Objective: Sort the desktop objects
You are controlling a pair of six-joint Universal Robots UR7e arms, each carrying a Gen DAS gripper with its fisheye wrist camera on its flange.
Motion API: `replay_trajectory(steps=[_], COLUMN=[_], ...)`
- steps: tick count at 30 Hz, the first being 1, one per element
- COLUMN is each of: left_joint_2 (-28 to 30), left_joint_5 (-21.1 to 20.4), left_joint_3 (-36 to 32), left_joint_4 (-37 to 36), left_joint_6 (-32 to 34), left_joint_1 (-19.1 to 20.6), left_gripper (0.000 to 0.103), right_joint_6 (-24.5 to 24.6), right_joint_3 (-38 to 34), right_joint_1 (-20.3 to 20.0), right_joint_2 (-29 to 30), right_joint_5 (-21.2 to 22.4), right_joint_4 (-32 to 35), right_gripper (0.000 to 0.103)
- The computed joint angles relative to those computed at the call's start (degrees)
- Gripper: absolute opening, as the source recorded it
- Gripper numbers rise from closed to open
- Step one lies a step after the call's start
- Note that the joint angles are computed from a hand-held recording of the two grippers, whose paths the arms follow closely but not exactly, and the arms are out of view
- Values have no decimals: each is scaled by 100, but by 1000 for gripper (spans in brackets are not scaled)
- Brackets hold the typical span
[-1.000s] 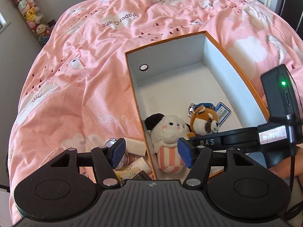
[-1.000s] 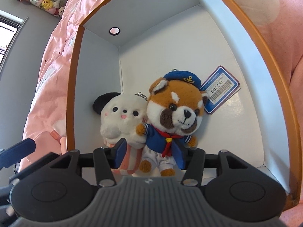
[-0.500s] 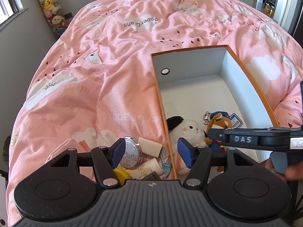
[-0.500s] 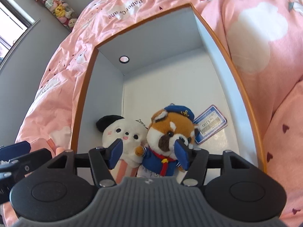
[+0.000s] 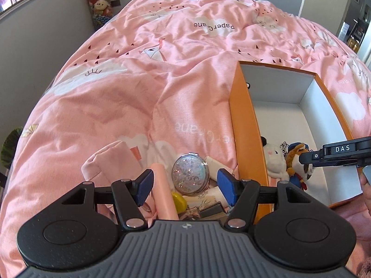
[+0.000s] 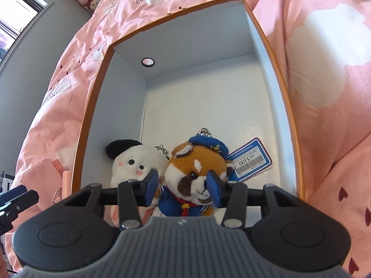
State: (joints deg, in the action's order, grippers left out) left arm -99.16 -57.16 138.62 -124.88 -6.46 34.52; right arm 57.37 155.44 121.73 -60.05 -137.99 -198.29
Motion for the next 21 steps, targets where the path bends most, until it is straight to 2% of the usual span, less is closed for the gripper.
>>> replay_trajectory(steps=[5,8,9,10,12,15,21], left_joint_2=[-9,-10,-11,-2,10,8,6], left_joint_5=[-95,-188,-214,-236,-286,-342,-367], left_joint_3=[-23,-35,-37,-39,-44,-45,-32], left_joint_4=[-183,-316,-356,-394,-456,-535,-579], left_joint_6=[166,284,324,350,404,443,484], left_joint_1=[274,418,457,489,558,632,678], left_gripper=[72,72,72,72,72,72,72], right_joint_6=[61,244,166,1,-589,-1198,-2002], right_joint_3=[-66,-378,-465,-511,-502,-617,-850], right_joint_1=[-110,23,66,60,-58,-261,-639], right_joint_2=[-209,-387,-396,-398,-313,-188,144], right_joint_5=[96,-322,-454,-451,-225,68,723], right_joint_4=[402,1646,1848,1810,1111,659,126], right_gripper=[50,50,50,50,50,51,51])
